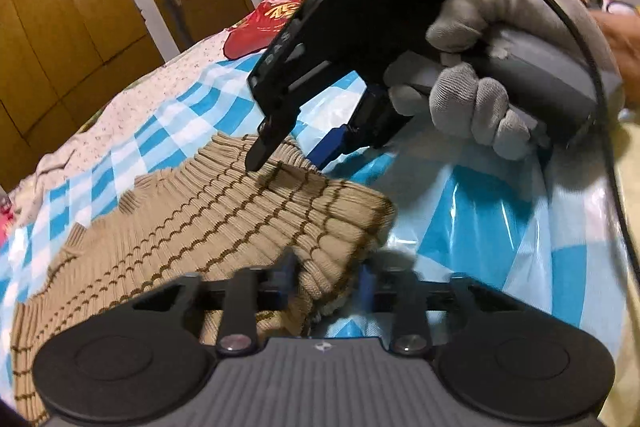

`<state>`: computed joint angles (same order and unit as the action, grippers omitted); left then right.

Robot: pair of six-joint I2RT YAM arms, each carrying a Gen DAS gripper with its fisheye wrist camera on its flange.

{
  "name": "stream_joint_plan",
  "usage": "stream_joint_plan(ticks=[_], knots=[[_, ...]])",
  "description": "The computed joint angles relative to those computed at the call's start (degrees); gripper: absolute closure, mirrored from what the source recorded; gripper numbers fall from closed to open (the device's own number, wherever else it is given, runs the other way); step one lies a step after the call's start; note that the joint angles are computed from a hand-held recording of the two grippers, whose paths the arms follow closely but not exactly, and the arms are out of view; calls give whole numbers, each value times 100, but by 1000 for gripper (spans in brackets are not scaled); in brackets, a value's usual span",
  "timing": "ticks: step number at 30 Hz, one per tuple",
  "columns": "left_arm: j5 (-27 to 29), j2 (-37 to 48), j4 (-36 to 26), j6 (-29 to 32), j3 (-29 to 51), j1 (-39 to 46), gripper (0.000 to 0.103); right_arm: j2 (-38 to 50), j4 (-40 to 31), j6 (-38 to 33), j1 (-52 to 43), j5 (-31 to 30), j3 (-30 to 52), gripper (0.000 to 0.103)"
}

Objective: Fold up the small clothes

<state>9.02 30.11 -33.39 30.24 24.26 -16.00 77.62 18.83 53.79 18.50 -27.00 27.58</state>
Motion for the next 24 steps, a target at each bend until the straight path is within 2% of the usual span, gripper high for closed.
stream_joint_plan(ticks=[6,9,11,13,16,20,24], knots=[[-19,154,95,-127,83,25,75,600,433,210,-18,-63,251,58],[-108,84,114,-197,31,-76,77,641,250,105,121,120,403,60],[-53,74,119,-220,39,-38,78,485,37,42,181,291,400,79],[194,128,78,-258,119,170,78,288,180,225,156,250,224,85],[774,178,-70,-297,304,654,79,-202,141,411,136,305,56,87],[1748,172,-408,-302,640,1622,79,-582,-253,535,351,623,299,87],[3179,554,-968,-91,1158,3138,79,-671,-808,515,708,1019,932,87]])
